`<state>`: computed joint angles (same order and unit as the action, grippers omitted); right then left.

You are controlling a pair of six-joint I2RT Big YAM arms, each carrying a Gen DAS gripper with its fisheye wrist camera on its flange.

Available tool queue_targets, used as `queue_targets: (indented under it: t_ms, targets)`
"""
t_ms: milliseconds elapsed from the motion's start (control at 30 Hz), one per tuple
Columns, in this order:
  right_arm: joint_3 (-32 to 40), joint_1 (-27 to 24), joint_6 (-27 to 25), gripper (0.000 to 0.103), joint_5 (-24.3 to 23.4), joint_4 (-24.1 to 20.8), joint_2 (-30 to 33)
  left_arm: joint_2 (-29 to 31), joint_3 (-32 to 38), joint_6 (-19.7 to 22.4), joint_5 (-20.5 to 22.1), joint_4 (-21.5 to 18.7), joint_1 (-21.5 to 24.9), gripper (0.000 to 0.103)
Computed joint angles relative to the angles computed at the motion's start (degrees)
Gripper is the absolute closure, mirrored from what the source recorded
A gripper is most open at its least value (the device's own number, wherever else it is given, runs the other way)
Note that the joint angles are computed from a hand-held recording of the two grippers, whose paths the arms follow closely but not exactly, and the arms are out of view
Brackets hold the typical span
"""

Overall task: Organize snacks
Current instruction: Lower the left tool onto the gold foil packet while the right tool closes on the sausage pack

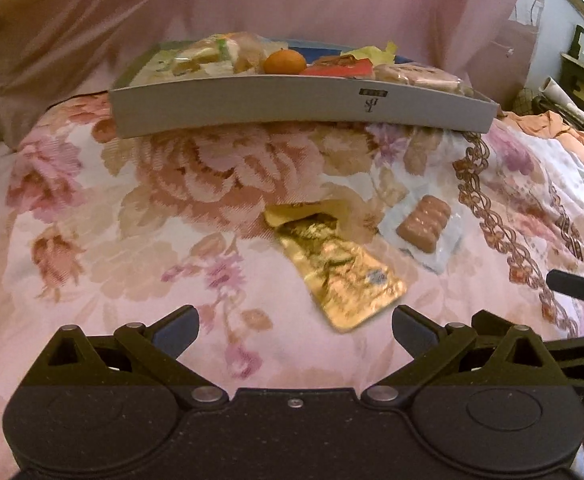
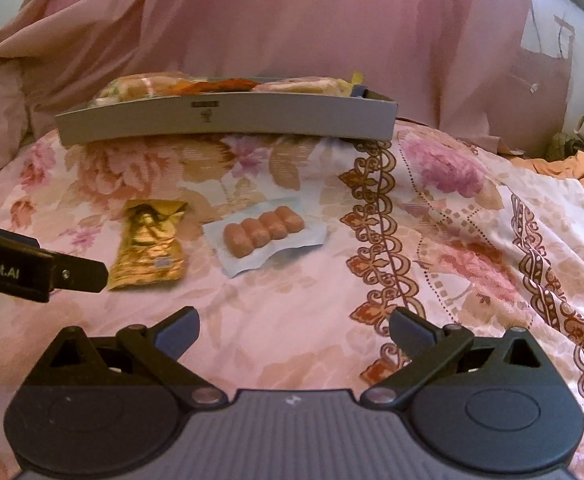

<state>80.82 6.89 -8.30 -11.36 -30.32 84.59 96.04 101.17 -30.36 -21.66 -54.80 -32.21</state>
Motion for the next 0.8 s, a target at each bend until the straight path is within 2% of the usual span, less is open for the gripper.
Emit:
queue_targets:
  t_ms: [300,467,533,567,667,800]
  targets:
    - [1.33,-0.38,-0.53,0.000,1.45,1.03,1.76,7.90,9.95,-1.27,2.54,-2.30,1.11,0.001]
    - [1.45,-0.57,-0.29,0.000,2.47,1.55,1.94,11.42,14.97,-3.31,1.63,-7.00,1.31,0.001]
    - [1.65,-0.67,0.22,0.000,2.45,1.52,2.10,11.79,15.46,-2.33,0.72,-7.93,1.30,0.002]
    - [1.74,-0.73,0.47,0.000,2.34,1.49,2.19,11.81,15.34,-1.73,0.33,-8.05,1.30,0.006]
    - [2.17,-0.75,1.18,0.000,2.00,1.08,2.58,10.14,12.53,0.24,-1.13,-6.29,1.46,0.013]
    - [3.31,-0.66,2.53,0.000,0.93,0.16,3.43,6.99,7.87,0.63,-1.29,-3.36,2.15,0.014]
